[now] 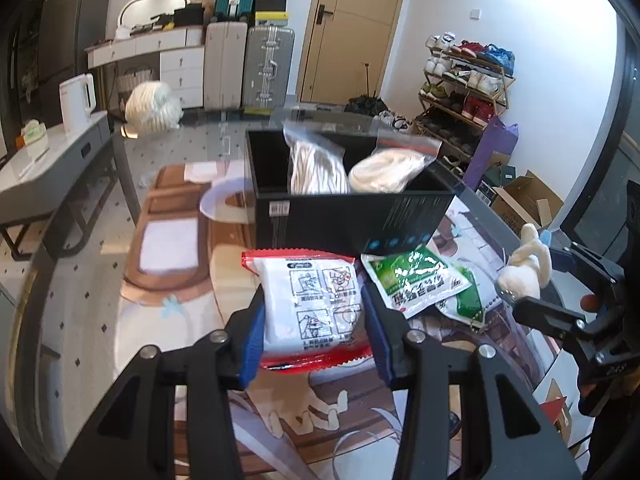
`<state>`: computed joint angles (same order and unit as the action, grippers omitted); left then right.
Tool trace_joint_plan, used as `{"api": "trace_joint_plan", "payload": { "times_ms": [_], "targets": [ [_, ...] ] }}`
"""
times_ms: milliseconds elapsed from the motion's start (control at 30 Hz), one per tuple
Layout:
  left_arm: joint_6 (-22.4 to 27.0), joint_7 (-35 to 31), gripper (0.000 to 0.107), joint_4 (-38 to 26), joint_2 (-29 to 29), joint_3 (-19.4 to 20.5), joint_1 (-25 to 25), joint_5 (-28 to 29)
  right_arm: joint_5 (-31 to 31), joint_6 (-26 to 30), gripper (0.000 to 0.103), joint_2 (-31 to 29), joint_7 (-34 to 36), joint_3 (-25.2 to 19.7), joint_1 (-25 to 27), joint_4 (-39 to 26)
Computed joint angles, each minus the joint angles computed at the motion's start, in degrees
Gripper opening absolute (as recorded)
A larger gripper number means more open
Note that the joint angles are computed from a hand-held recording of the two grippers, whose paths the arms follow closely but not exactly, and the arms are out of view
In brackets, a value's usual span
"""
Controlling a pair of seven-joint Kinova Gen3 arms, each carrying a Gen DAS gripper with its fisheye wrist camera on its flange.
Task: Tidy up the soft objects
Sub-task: 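Lift the plush bunny and red-and-white packet and carry both into the black box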
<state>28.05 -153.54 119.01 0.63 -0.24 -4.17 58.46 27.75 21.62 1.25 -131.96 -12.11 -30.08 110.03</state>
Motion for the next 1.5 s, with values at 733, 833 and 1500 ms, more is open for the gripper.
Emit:
{"api": "trace_joint_plan", "payload": {
  "times_ms": [733, 833, 1500],
  "targets": [
    [1.5, 0.3, 0.044, -7.5, 0.2, -0.9, -0.5, 1.5, -5.1, 4.9, 0.087, 5.0, 12.7, 2.3, 0.0, -13.0],
    [1.6, 0.8, 0.044, -9.0, 1.3, -0.3, -0.9, 1.0, -6.7, 5.0, 0.087, 6.1, 15.3, 2.9, 0.1, -14.7],
    [-0.2, 9.7, 0.044, -18.9, 11.4, 6.9, -2.6, -8.1, -18.7, 11.8, 0.087, 17.7, 36.9, 4.4, 2.9, -29.9]
  ]
}}
